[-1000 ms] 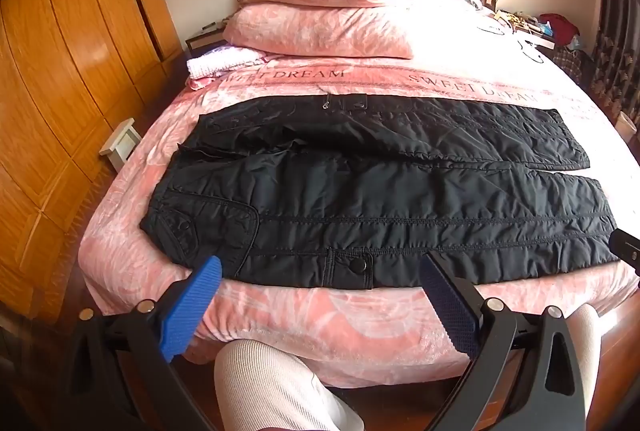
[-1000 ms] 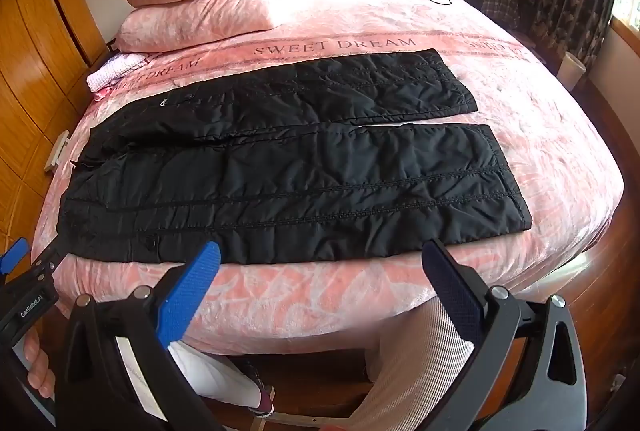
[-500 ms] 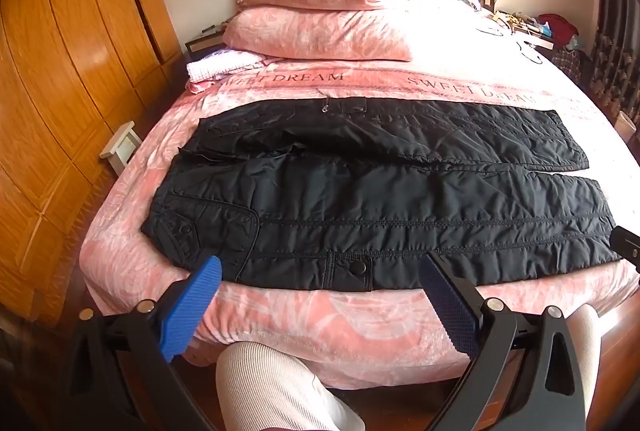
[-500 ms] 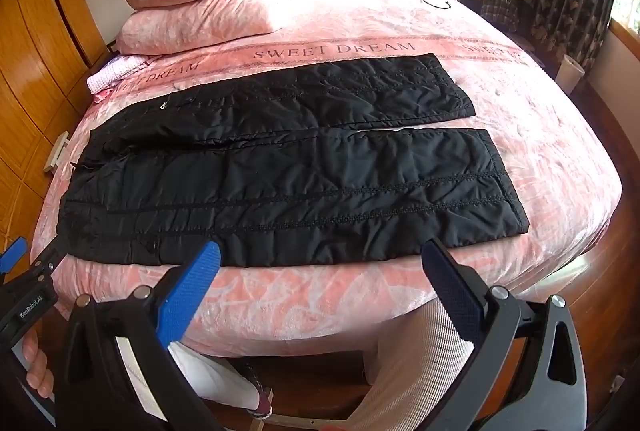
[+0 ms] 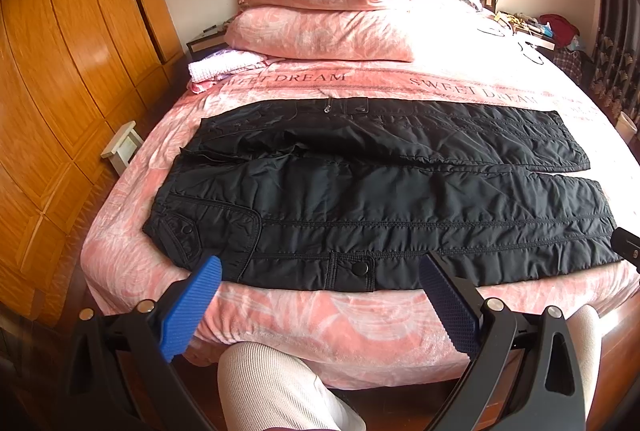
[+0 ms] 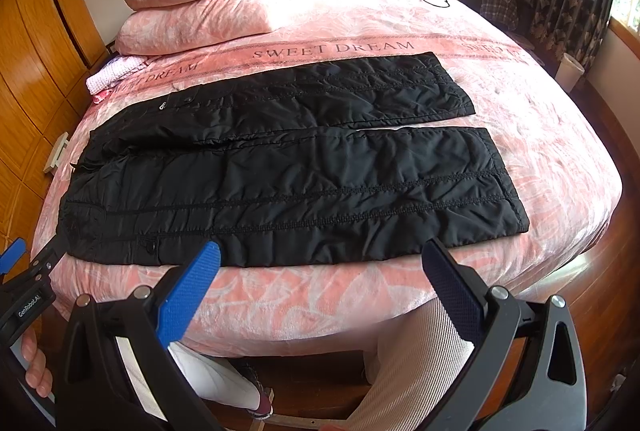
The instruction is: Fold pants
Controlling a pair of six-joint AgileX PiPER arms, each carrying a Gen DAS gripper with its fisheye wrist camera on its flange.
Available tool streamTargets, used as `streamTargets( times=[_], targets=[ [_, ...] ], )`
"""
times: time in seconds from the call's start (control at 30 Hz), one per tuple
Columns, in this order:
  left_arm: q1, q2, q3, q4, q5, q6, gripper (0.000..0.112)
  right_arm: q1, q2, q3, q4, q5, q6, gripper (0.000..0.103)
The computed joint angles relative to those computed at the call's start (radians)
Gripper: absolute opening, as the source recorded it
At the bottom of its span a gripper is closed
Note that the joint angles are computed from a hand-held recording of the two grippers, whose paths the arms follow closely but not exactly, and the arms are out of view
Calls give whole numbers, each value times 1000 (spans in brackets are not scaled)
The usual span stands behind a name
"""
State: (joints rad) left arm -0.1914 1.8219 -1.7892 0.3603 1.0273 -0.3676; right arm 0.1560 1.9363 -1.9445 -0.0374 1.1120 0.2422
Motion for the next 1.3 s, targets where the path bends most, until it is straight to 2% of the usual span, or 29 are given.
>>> streamTargets(
  times=[1.3],
  targets=[
    [-7,-9,43,21,-24,-14,100,-9,-3,28,20,-13,-2,101]
  ],
)
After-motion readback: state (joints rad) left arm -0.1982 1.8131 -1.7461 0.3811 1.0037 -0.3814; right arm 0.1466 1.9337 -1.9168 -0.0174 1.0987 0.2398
